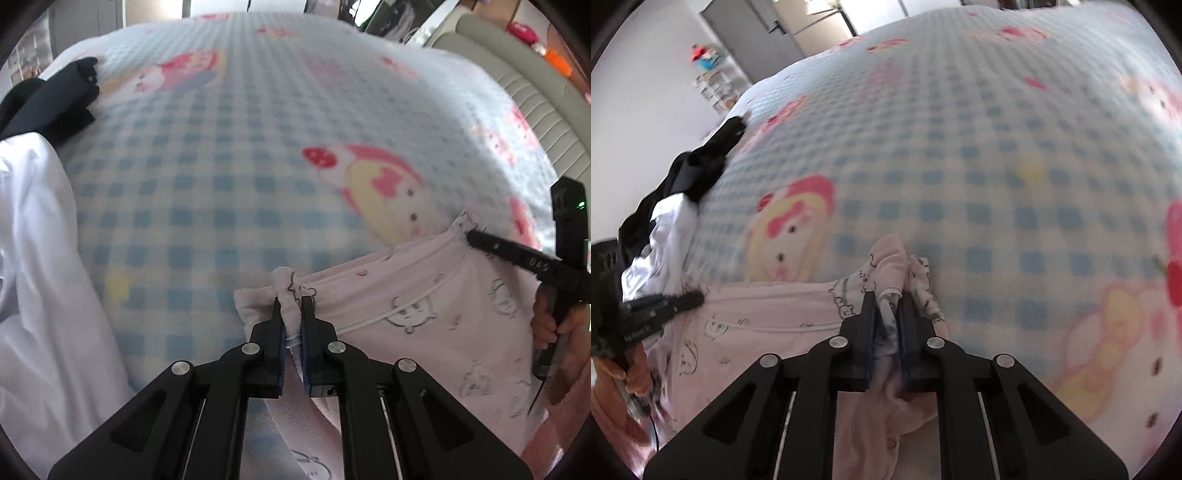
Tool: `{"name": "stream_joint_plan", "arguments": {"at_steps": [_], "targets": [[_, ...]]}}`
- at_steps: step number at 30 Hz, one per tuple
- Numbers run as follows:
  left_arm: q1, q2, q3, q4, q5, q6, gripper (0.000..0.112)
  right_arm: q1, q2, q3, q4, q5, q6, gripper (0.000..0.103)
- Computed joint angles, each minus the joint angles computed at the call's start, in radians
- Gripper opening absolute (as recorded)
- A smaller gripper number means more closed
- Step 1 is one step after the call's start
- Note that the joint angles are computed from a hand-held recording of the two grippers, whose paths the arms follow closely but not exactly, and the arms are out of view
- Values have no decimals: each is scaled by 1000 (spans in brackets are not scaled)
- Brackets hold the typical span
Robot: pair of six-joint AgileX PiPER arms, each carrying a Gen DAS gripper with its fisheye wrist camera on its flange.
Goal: Fold clothes
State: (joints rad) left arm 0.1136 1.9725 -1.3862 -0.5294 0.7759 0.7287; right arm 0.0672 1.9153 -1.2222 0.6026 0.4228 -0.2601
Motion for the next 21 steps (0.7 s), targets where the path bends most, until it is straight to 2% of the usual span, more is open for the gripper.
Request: {"name": "stream_joint_plan", "arguments": {"at_steps": [3,5,6,7,8,9,10,11,12,13,14,15,16,17,18,21], "targets": [[31,-16,28,-69,-11,34,12,-26,-11,48,168,-38,-113,9],[65,-36,50,-113,-10,46,22,-26,-38,77,198,-55,-132,11],[80,-51,66,-121,-21,32,39,-23,-54,84,160,-60,-100,17],[97,-59,80,-136,-26,27,49,-18,-69,87,97,-61,-41,29],[115,-67,94,-151,-31,22,54,-15,-84,91,18,-72,37,36],[135,-65,96,-171,-12,24,54,-16,-98,101,-24,-84,75,52],[156,-44,80,-209,47,45,54,-27,-99,92,-26,-64,73,64],[174,-19,60,-236,112,59,54,-43,-98,86,10,-44,31,68],[176,-2,56,-249,145,71,54,-59,-73,54,42,14,-5,69],[165,-2,61,-235,138,71,53,-57,-48,26,34,47,-7,69],[144,-16,84,-217,96,75,36,-55,-22,-2,22,79,-6,67],[124,-29,101,-206,62,83,9,-52,3,-31,11,110,-4,54],[106,-43,115,-200,34,90,9,-37,9,-40,-14,106,-6,28],[95,-60,124,-209,22,103,8,-30,5,-39,-18,101,-12,20],[87,-74,123,-217,16,119,8,-39,-19,-24,17,96,-37,14],[40,-69,57,-197,16,112,8,-72,-95,23,107,81,-105,13]]}}
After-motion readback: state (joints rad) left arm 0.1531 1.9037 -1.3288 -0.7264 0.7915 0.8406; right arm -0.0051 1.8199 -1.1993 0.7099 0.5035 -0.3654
